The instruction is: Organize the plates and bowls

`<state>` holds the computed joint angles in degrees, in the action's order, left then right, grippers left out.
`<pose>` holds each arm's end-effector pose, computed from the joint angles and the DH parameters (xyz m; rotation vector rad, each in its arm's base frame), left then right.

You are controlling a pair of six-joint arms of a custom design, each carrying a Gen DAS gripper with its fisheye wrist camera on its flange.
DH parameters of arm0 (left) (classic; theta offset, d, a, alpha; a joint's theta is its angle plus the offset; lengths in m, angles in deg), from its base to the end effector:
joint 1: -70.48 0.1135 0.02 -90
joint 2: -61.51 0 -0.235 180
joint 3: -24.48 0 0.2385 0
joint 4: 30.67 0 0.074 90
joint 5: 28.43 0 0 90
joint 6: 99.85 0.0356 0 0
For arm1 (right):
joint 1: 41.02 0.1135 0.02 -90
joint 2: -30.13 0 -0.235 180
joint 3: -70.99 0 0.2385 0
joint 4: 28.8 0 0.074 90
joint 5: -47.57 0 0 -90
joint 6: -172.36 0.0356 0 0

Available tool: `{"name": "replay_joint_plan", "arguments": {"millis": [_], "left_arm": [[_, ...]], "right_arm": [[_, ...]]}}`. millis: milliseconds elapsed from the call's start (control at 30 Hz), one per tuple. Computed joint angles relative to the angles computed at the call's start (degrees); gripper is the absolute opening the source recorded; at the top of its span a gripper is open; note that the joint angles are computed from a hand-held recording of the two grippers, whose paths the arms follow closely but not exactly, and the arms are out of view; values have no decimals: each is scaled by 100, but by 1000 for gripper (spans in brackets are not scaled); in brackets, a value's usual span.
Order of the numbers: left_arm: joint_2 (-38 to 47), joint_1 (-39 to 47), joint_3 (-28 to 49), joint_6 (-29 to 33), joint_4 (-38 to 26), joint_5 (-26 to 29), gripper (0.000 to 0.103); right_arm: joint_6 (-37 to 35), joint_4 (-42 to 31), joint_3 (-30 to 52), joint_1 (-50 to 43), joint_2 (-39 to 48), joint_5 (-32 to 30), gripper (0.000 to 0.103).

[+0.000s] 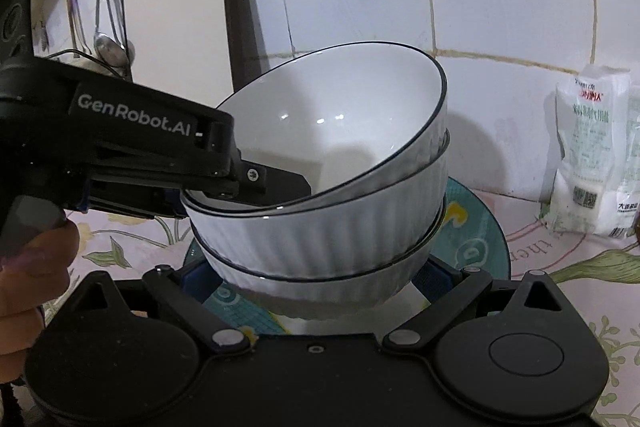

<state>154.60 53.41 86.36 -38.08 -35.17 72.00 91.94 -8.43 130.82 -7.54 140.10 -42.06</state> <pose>0.3089 -0.1016 0.1609 -0.1142 2.2538 -0.6350 0.2906 0.1919 0.0969 -0.4355 2.0767 0.4453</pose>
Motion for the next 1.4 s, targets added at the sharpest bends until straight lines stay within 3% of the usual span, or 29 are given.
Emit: {"name": "replay_joint_plan", "arguments": {"millis": [167,367,467,600,667,767,933,1100,1233,1267,1333,1400], "left_arm": [[206,66,101,-64,67,126,40],[208,-16,33,15,199,-13,41],[113,121,44,-63,-92,297,40],[-148,99,-157,-45,-71,246,43],[-348,82,-324,-37,-19,203,46],[-846,20,-610,18,-148,58,60],[-2203,-272,-1334,320,-286,-277,65],[-3445,-666,-1717,473,-998,-714,69],[-4365,-1117,-1782,526,-1730,-1242,71],[-4516,-1134,-1532,498,-2444,-1045,72],[-4974,-1398,-1487,504,-2943,-1360,72],[-5579,-1770,-1518,277,-3520,-1941,72]], "right_arm": [[14,-317,269,36,107,113,100],[53,-54,199,33,247,165,101],[-271,76,169,113,341,323,101],[11,191,104,62,361,152,100],[65,258,3,107,290,263,100],[219,429,-300,115,86,213,100],[620,1358,-1226,225,-335,349,100],[641,1605,-2000,583,-1031,803,100],[608,1158,-2478,998,-1990,1453,100],[624,989,-2576,1080,-2258,1576,100],[726,572,-2807,1276,-2889,1751,100],[746,669,-3124,1434,-3225,1759,100]]}}
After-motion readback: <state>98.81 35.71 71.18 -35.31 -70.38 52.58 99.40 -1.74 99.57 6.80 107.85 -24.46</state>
